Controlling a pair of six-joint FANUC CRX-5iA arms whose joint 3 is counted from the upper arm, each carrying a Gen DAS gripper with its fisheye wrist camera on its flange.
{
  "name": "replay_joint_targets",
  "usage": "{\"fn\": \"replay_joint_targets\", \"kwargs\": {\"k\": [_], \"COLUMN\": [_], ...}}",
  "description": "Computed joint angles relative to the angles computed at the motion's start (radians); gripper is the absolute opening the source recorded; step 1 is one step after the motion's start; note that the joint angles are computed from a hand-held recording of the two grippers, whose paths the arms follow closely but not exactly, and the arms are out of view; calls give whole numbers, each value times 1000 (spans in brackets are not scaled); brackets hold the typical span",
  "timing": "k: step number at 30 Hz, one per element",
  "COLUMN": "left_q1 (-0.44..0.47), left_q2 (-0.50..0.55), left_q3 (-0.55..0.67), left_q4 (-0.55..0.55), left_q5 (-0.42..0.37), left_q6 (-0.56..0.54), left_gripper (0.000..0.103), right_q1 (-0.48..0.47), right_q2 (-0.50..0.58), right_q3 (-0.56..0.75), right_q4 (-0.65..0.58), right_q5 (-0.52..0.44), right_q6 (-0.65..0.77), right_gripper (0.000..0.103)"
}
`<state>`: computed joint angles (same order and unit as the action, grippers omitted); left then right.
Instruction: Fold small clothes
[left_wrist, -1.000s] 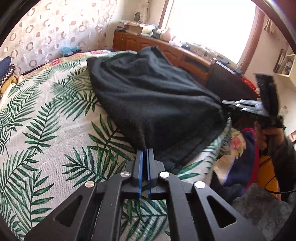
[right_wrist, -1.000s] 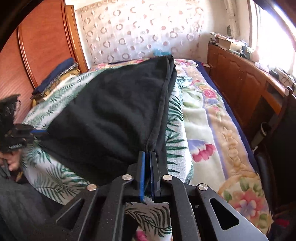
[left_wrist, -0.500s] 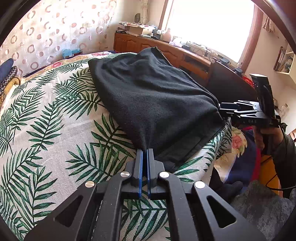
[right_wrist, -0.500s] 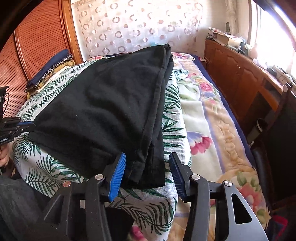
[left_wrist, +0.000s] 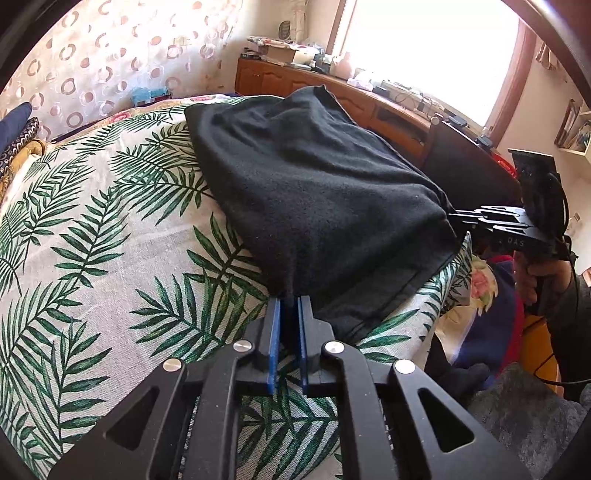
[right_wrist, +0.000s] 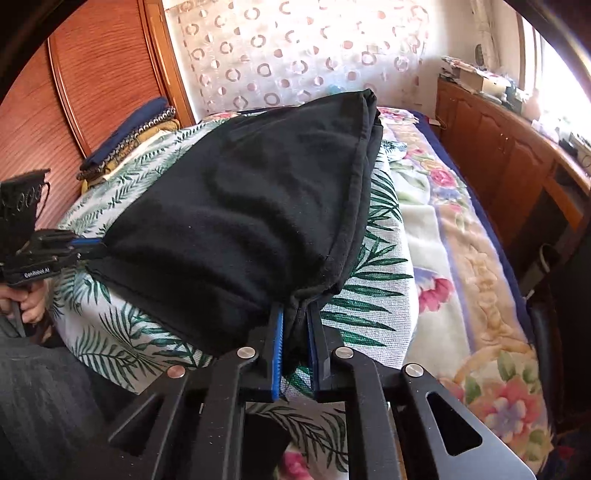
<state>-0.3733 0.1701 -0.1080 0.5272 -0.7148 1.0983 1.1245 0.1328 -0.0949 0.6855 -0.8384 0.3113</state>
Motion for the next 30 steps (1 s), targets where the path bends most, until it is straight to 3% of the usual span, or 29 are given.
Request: {"fn": "replay_joint_targets", "kwargs": {"k": [3,7,9,10,14,17,20,25,30], "left_q1": [2,-3,-6,-5,3,1,5,23,45], "left_q2": [3,5,1,0,-24,-26,-17,64,182], "left_q3": [-6,-4,-6,-11,-46,-15,1,136,327], "left_q4": [35,47,45,63,184,158,207,178,107], "left_q5": [-9,-20,-12,-9,47,82,122,117,72], "left_q6": [-28,-63,-64,-73,-142,-112,-127,-91,-10], "left_gripper": [17,17,6,5,5,4,4,4,4], "right_q1": [-7,-11,-10,-10,-21,-52,-99,-171,-231], "right_q2": [-27,-54,-62,-67,-87,-93,-85,-35,38], "right_q3": [-52,-102,-115,-124,-158,-188,-206,-152,-36], "right_q4": [48,131,161,177,276,384,496,566,503], "right_q5": [68,127,138,144,175,222,282,323,331], "right_q6": [-66,-139,-162,-176,-258,-347,-461,-475,-379], "right_gripper": [9,9,9,9,9,9,9,9,9]}}
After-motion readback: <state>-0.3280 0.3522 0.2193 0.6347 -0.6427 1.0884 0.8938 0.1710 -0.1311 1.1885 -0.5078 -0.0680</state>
